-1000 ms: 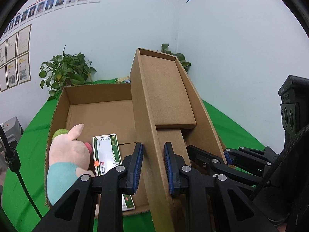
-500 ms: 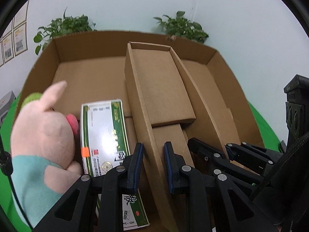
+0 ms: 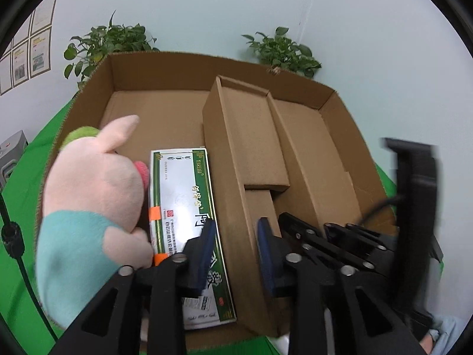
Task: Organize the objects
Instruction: 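Lower the narrow tray into the large box and open both grippers, then withdraw both grippers from the box and move them toward the white hair dryer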
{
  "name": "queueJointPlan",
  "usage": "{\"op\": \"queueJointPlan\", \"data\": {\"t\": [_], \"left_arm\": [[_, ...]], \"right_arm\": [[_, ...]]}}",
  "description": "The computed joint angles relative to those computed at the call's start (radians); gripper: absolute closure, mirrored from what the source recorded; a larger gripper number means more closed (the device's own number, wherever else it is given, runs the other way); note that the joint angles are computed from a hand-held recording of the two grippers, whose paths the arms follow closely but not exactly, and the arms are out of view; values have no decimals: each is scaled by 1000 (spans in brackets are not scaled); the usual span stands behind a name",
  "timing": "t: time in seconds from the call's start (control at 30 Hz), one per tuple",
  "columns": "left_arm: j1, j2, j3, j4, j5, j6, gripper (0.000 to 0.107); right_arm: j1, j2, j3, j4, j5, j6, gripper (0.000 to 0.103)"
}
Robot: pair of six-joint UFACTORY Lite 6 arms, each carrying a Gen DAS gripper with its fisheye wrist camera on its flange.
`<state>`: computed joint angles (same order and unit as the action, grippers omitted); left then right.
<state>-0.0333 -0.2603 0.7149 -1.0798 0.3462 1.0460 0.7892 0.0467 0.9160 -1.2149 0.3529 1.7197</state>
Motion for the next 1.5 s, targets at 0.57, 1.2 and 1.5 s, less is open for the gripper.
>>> {"op": "queueJointPlan", "data": {"t": [0.57, 1.2, 1.5], "left_arm": [[657, -200, -114, -94, 239, 429, 46], [727, -153, -164, 13, 427, 364, 51], [764, -98, -117, 14, 440, 368, 49]], "right_arm": [[-7, -120, -76, -42, -19, -20, 23], [49, -853, -527, 471, 197, -467, 22], [217, -869, -536, 380, 247, -339, 21]]}}
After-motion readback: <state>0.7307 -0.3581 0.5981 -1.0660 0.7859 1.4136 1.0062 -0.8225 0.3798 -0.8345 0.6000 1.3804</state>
